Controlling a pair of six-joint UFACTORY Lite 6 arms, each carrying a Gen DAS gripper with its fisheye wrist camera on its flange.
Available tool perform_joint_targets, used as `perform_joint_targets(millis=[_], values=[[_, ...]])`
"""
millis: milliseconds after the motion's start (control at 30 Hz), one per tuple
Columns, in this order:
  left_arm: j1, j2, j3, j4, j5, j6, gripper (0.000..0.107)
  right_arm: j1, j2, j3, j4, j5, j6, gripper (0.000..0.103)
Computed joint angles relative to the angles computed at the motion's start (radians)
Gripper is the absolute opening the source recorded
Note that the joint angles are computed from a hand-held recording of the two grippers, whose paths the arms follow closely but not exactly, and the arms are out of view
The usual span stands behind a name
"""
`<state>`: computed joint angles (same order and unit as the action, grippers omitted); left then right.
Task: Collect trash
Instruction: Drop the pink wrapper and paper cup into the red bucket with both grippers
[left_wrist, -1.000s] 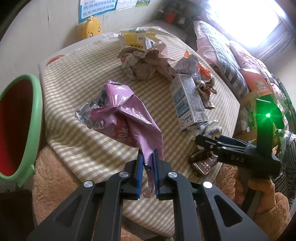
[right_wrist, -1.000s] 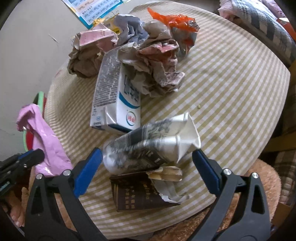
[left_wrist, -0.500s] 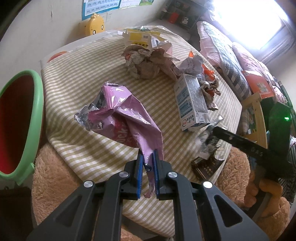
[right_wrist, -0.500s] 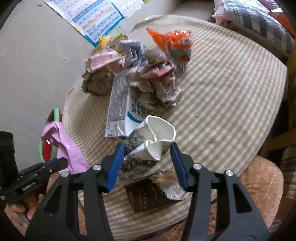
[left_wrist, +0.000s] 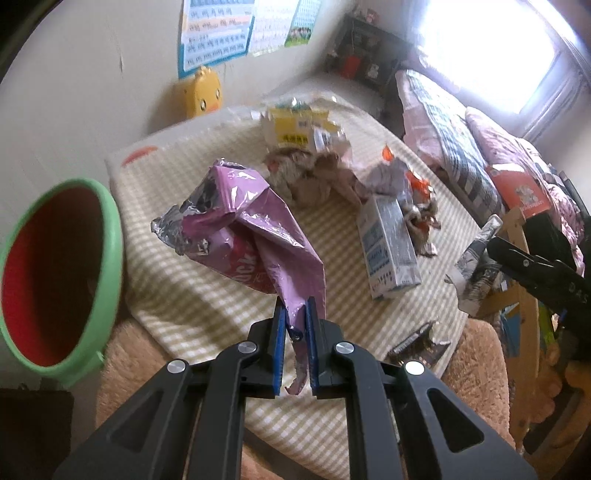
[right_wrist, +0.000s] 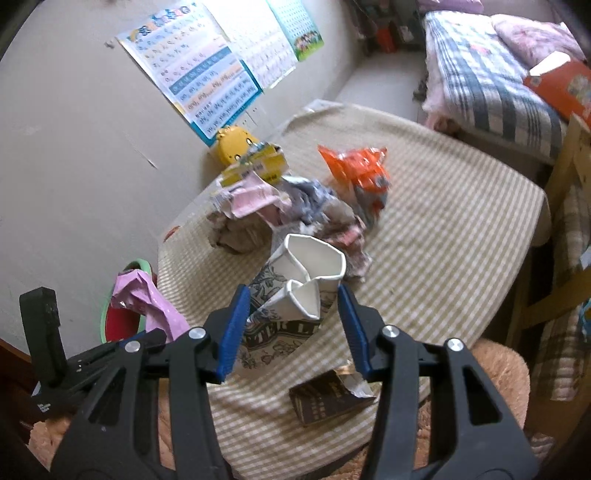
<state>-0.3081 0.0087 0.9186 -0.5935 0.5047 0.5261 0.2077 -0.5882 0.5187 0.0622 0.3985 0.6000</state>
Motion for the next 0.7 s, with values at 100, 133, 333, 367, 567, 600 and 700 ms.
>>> perform_joint_targets(millis=[100,133,333,367,567,600,700], values=[[0.017,-0.023,0.0,0.002,-0.011,0.005,0.008,0.066,0.062,0.06,-0.135,-0.008,0.148,0.048],[0.028,-0.03,0.002,-0.002,-0.012,0.012,0.008,0.085,0.094,0.085,-0.17,-0.016,0.191,0.048],[0.096,-0.035,0.017,-0.037,-0.005,0.054,0.008,0.181,0.176,0.176,-0.312,0.001,0.352,0.048],[0.109,-0.034,0.019,-0.046,-0.003,0.063,0.008,0.195,0.192,0.192,-0.327,0.002,0.367,0.048],[0.17,-0.048,0.02,-0.053,-0.018,0.086,0.008,0.283,0.323,0.321,-0.403,0.01,0.444,0.048],[0.181,-0.053,0.02,-0.048,-0.023,0.088,0.008,0.297,0.349,0.347,-0.413,0.01,0.454,0.048],[0.221,-0.059,0.023,-0.039,-0.04,0.104,0.008,0.339,0.426,0.423,-0.444,0.01,0.48,0.048]])
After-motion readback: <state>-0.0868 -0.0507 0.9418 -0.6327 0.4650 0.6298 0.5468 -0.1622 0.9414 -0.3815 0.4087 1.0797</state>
